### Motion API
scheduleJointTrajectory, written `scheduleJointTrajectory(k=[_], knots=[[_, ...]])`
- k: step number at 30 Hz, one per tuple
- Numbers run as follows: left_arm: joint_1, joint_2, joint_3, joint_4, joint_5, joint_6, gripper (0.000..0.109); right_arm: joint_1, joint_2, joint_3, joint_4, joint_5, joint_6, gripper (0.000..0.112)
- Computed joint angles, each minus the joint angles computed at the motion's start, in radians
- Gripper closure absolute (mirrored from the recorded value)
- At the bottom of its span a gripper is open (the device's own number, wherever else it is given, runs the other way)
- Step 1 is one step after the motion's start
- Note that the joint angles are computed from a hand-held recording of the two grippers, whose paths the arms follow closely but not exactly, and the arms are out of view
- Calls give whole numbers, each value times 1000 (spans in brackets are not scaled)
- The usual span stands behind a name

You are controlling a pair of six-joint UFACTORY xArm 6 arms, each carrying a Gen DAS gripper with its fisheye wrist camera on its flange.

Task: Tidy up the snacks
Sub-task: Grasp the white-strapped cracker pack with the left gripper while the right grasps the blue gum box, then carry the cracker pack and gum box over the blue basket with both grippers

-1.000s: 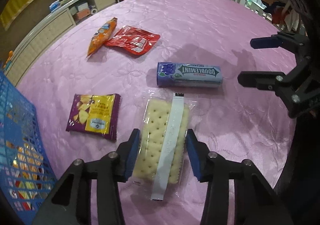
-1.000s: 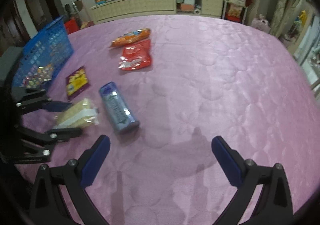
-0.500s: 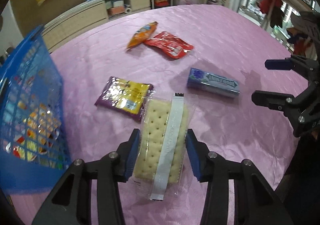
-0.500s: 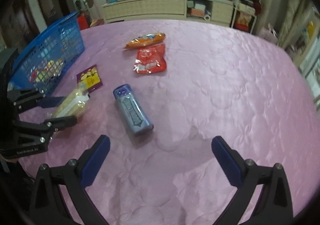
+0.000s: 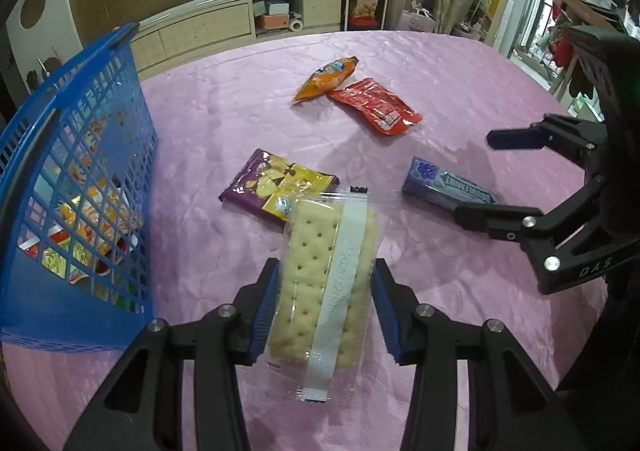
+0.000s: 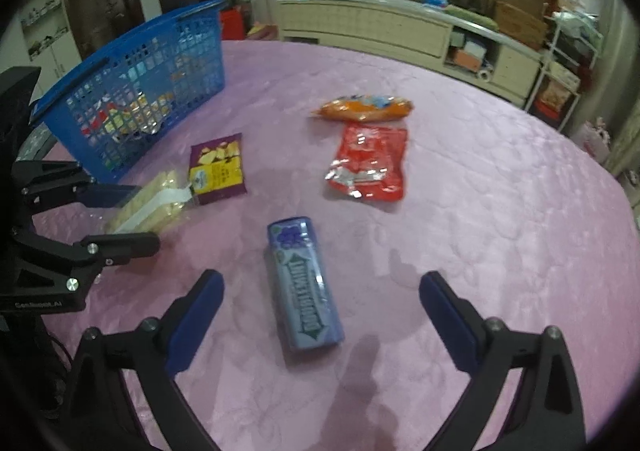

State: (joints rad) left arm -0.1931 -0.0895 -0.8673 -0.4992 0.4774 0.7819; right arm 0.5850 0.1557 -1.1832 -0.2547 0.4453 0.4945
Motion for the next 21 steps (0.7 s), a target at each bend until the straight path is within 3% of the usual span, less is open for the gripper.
scheduleJointTrajectory(k=[6, 12, 21], knots=[[-8, 6, -7, 10, -5, -17, 66, 17, 47, -47, 23, 25, -81, 54], [-8, 17, -12, 33, -12, -62, 66, 16, 46, -34, 37, 30, -97, 78], [-6, -26, -1, -42, 23, -2, 66, 47, 0, -4, -11, 34, -25, 78]])
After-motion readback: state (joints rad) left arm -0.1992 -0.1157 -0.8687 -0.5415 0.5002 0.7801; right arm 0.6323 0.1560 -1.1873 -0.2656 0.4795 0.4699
